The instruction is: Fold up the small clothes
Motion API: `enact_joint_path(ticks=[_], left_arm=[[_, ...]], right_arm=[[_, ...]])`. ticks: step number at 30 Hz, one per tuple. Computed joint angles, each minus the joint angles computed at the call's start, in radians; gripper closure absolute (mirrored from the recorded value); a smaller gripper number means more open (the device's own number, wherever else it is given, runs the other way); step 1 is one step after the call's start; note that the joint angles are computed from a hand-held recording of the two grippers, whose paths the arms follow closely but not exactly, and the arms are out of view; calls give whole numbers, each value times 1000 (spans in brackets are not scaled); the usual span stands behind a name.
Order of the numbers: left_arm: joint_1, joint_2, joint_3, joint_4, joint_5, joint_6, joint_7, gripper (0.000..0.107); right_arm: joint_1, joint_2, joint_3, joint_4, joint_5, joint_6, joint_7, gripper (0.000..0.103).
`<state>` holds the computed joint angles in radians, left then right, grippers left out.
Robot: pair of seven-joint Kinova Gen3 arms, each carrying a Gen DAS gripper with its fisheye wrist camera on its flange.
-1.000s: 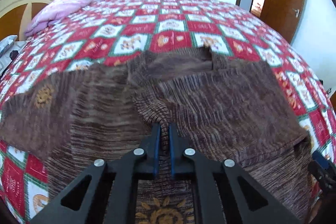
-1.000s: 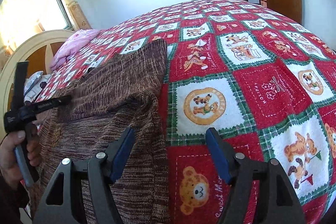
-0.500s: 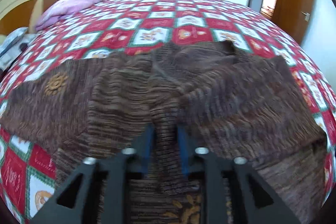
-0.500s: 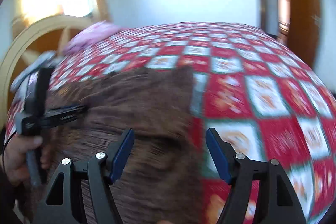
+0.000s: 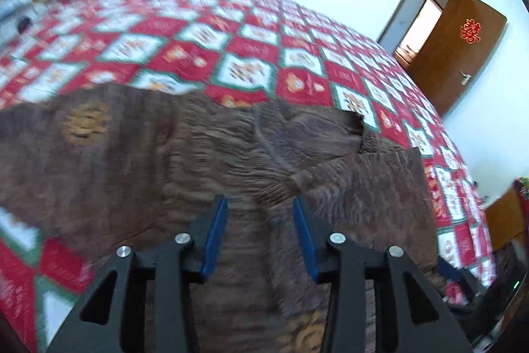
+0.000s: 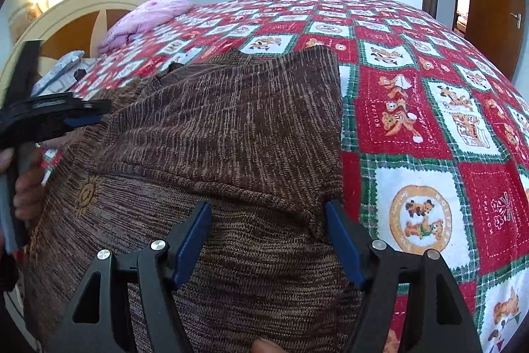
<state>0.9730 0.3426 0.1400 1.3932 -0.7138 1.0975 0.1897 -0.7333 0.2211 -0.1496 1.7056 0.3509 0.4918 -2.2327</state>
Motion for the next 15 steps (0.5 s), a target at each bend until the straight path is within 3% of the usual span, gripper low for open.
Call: enact_joint_path(ticks=[5, 8, 9, 13, 15], left_arm=[[-67, 57, 14, -74, 97, -17, -124, 76], [-40, 98, -22, -131, 118, 20, -172, 81], [-33, 114, -23, -156, 109, 43, -198, 98], [70, 117, -104, -172, 5, 97, -152, 98], [73, 120, -92, -172, -38, 121, -146, 98]], right_arm=[[76, -11, -35, 32, -127, -77, 89, 31], [65, -12, -22, 33, -135, -81, 94, 31], [60, -12, -18, 32, -132, -80, 93, 31], [33, -10, 1, 28, -99, -67, 66, 31], [26, -10, 4, 27, -85, -62, 56, 31]])
